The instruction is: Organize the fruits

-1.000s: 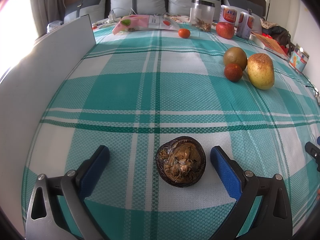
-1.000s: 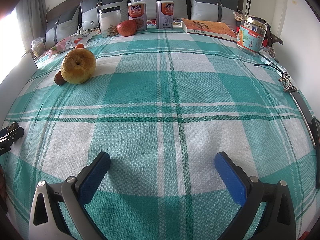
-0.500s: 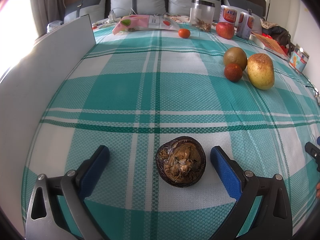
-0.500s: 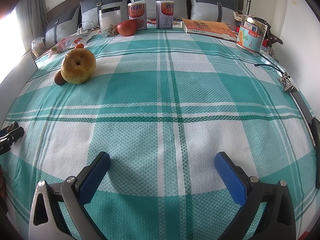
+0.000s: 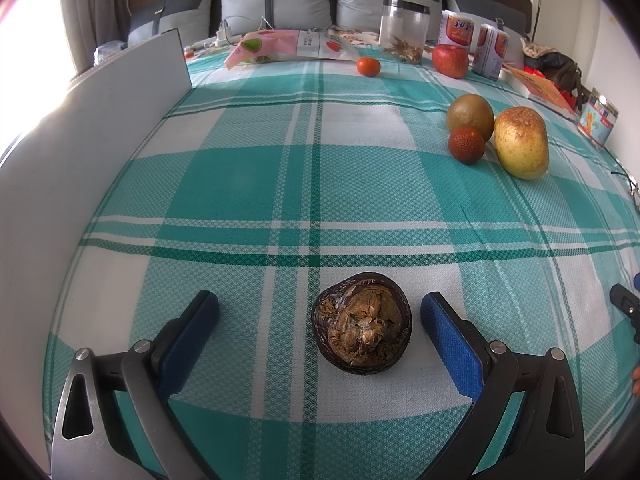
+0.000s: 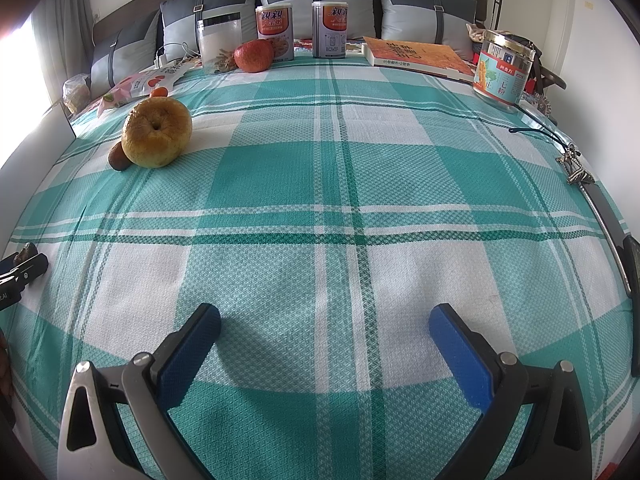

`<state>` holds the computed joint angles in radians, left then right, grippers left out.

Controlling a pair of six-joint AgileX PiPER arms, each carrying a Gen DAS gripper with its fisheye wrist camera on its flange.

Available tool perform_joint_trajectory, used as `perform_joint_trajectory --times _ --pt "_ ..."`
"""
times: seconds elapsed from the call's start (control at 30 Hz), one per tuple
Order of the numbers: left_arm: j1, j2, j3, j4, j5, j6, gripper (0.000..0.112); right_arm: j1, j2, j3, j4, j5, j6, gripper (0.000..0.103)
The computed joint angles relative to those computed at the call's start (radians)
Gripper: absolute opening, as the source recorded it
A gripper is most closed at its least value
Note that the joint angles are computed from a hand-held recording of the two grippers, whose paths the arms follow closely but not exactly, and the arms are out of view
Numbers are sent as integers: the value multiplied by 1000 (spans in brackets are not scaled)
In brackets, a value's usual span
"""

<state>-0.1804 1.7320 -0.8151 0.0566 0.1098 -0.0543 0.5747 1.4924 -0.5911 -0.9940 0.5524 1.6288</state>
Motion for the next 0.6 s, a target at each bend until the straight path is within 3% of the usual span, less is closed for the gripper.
perform_joint_trajectory --times 0.6 --pt "2 -1 1 -20 0 21 102 -1 0 1 -3 -2 2 103"
